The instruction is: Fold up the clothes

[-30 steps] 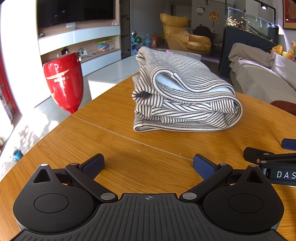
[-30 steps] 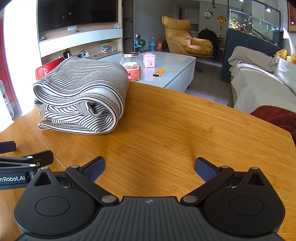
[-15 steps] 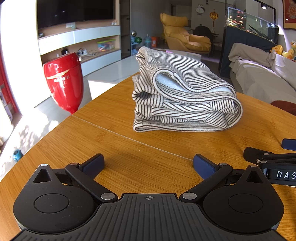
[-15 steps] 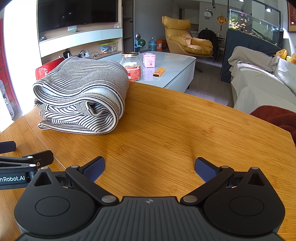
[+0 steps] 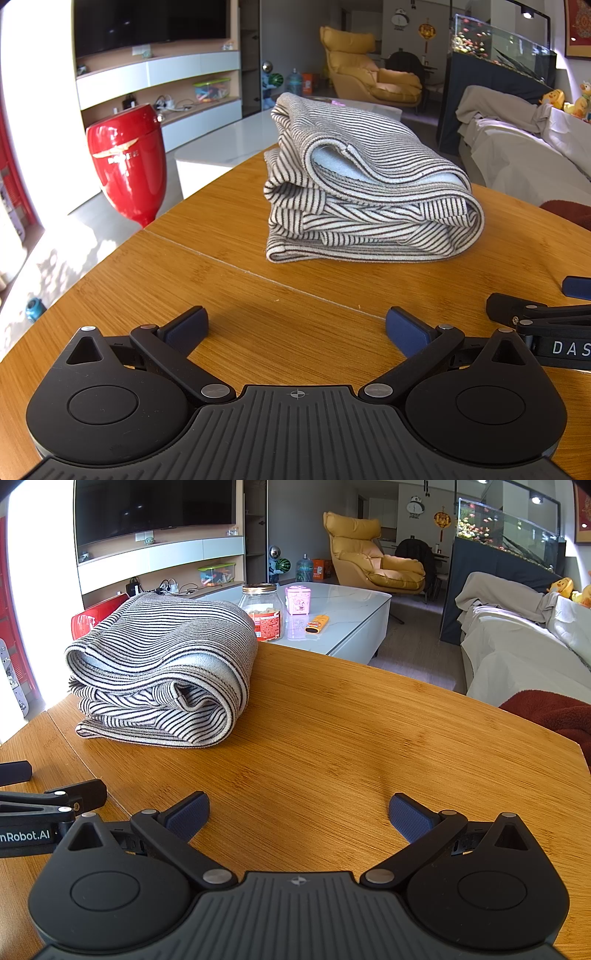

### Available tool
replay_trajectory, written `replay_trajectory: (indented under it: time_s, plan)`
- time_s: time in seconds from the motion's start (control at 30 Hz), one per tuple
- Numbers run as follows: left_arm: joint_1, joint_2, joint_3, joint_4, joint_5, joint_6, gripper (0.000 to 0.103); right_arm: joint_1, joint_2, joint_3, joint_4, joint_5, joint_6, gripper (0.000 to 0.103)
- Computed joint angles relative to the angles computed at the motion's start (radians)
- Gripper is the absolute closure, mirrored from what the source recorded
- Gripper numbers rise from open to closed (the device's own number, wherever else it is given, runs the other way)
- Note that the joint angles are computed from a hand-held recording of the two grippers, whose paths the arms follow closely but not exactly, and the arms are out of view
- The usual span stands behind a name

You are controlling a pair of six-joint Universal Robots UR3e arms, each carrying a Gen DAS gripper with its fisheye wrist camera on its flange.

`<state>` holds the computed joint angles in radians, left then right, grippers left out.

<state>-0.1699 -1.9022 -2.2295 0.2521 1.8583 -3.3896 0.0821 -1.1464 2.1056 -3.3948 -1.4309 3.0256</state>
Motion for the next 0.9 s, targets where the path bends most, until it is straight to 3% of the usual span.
replay_trajectory:
  time_s: [0.37, 0.63, 0.9]
  plan:
    - [0.0, 0.0, 0.001, 0.0, -0.002, 0.004, 0.0, -0.001, -0.001, 0.001, 0.0, 0.001, -0.001, 0.0]
    - [0.04, -0.005, 0.008, 0.009, -0.068, 0.059, 0.0, -0.001, -0.001, 0.001, 0.0, 0.0, 0.0, 0.0]
    - [0.004, 0.02, 0.022, -0.075, 0.0, -0.024, 0.0, 0.007, 0.005, -0.007, 0.0, -0.014, 0.012, 0.0]
